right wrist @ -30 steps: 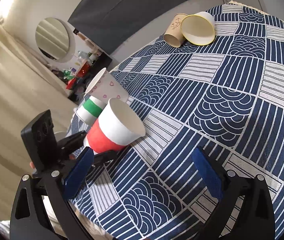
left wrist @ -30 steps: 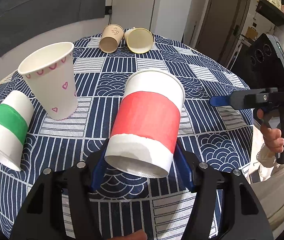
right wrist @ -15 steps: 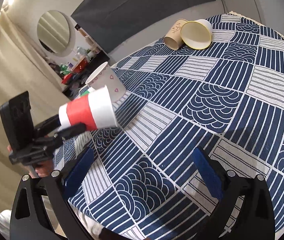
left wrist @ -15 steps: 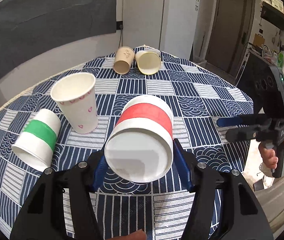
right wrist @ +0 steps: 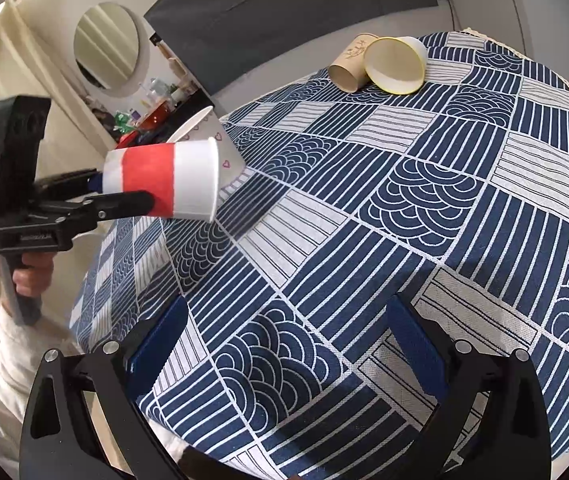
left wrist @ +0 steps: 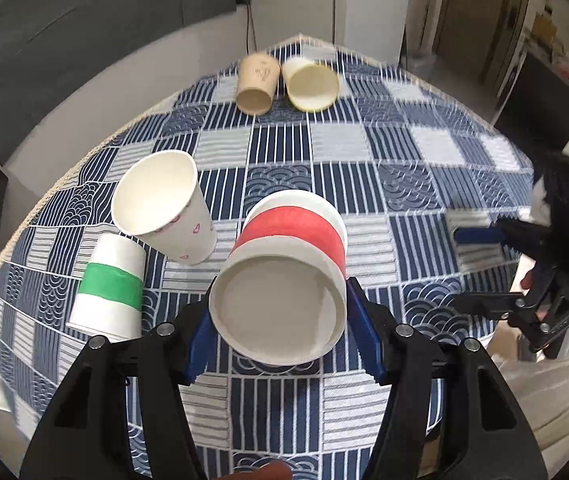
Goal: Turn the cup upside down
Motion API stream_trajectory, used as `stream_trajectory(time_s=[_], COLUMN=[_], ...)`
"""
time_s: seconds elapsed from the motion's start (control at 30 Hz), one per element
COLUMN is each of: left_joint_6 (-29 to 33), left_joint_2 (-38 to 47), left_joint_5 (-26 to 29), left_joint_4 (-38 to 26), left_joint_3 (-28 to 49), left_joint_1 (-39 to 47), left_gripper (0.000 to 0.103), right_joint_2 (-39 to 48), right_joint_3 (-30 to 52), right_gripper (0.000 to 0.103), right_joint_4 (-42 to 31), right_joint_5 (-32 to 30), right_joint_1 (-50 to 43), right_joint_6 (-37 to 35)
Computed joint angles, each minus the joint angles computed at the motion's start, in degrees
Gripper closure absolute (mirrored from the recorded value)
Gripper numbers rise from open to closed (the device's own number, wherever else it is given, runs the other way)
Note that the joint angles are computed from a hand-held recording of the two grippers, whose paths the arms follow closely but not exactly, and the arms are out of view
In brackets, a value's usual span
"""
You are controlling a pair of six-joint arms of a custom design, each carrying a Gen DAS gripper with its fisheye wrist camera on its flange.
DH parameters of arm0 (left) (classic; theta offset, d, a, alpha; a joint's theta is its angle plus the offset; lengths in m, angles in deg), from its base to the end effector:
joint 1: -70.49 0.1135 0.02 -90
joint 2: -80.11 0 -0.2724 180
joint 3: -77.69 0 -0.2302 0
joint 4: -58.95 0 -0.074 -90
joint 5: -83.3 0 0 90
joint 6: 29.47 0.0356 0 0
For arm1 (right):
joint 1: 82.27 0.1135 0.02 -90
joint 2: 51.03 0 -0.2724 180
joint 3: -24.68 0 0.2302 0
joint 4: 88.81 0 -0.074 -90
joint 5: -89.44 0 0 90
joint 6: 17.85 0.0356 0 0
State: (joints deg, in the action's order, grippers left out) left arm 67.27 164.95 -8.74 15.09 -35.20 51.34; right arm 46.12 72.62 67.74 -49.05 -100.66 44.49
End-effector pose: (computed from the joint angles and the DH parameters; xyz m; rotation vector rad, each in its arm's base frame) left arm 0.2525 -0.0864 0.2183 0.5809 2.5802 -0.0255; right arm 0.2299 -0.0483 0.1163 -0.3598 2.3891 0.8553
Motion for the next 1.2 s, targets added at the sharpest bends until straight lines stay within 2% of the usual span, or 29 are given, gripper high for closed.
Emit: stream_trajectory(time_s=[0.1,0.33,0.37,0.4,0.53,0.6,0.7,0.83,0.97,1.07,1.17,1.2], left_joint_6=[0.7,2.1,2.3,2.2,1.1,-0.3,-0.1,-1.2,-4.0,-10.3,-15.3,-17.3], left_joint_2=[5.0,14.0,14.9,15.2,13.9,11.5,6.3,2.9,-1.0,-3.6,-6.3,-7.3], left_joint_5=[-4.5,-7.0,-6.8,-6.7,-4.2,-3.5,-4.8,-7.8,-10.2,-14.4,-13.6,-15.2], left_joint_4=[-3.8,-10.4,-11.2,-11.0,-8.1,-4.7,4.4,11.9,19.1,26.1,30.6,33.3], left_joint_3=[4.9,16.1,17.4,18.1,17.6,14.7,6.7,-1.9,-11.0,-18.9,-24.9,-27.5], left_joint_1=[-1.8,-3.6,-3.5,-3.5,-2.3,-1.4,-0.7,-0.4,-0.9,-3.3,-4.1,-5.2], left_gripper=[0.043,0.043,0.038,0.028,0.02,0.011,0.006,0.006,0.006,0.006,0.006,0.006], right_joint_2=[-0.6,1.2,1.3,1.3,1.3,1.0,-0.8,-5.6,-10.5,-12.2,-11.6,-11.2], right_joint_3=[-0.3,-0.3,-0.6,-0.5,-0.3,-0.7,-2.9,-6.8,-11.1,-13.0,-12.3,-11.9], right_gripper=[0.008,0.008,0.008,0.008,0.008,0.008,0.008,0.008,0.008,0.008,0.008,0.008], right_joint_4=[1.7,3.6,4.3,4.5,4.1,4.8,8.4,13.6,19.6,22.9,22.1,21.6], right_joint_5=[1.7,3.3,3.2,3.5,3.6,3.8,3.4,4.1,7.0,10.4,13.3,13.5], right_joint_1=[1.0,2.3,2.3,2.5,2.4,2.2,1.0,-0.3,0.8,3.2,6.1,6.7], right_joint_6=[1.0,0.7,0.5,0.5,-0.8,-0.9,0.7,4.1,4.4,5.1,5.6,5.9])
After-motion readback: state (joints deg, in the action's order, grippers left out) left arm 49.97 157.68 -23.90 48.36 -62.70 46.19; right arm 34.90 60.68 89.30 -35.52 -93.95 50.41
